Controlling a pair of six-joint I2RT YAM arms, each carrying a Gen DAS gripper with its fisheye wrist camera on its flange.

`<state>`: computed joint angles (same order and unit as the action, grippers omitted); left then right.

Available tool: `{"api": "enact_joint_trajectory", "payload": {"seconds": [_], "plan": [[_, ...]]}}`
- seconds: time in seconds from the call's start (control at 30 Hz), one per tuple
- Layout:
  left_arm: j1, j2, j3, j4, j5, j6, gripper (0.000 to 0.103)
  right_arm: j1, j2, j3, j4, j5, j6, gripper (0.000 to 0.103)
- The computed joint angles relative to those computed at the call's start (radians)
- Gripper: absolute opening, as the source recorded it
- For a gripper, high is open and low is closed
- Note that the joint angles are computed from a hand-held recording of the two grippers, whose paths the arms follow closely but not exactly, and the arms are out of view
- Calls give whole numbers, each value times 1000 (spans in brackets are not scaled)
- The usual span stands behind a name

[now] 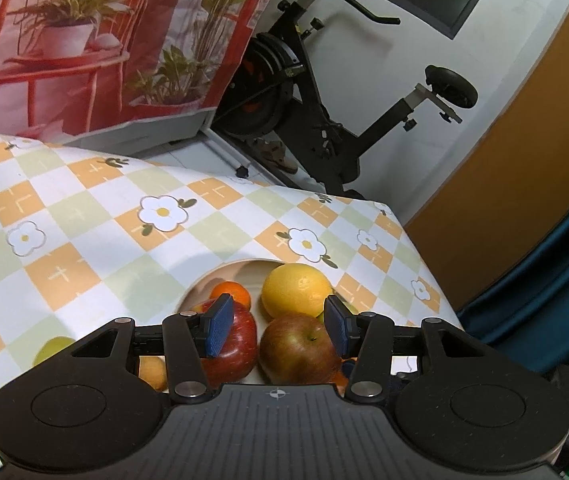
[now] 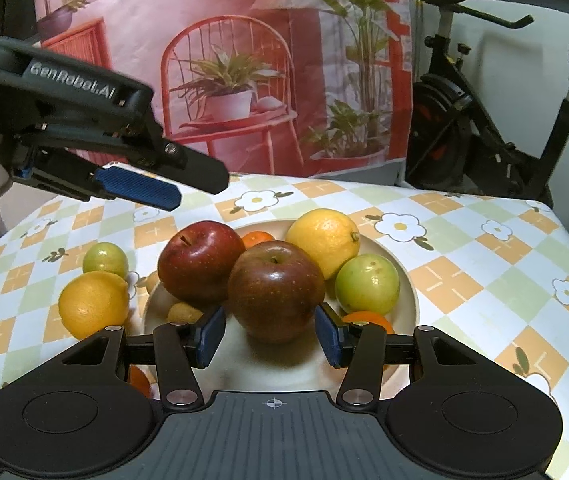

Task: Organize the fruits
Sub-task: 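Withdraw both tools from the plate toward the remaining fruit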

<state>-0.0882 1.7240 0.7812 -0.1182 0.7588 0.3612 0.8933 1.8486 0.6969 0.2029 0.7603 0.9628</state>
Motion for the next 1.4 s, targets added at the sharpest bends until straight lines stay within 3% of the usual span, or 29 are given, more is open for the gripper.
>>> {"api": "enact_joint_trajectory", "payload": {"seconds": [0.57, 0.93, 1.4], "plan": [[252, -111, -67, 5, -10, 226, 52, 194, 92, 50, 70, 203, 89, 47], [394, -160, -162, 70, 4, 282, 52, 222, 180, 127, 112, 152, 26, 47], [419, -137, -227, 117, -22, 345, 52, 204, 205, 135, 161, 55, -8, 43]]}}
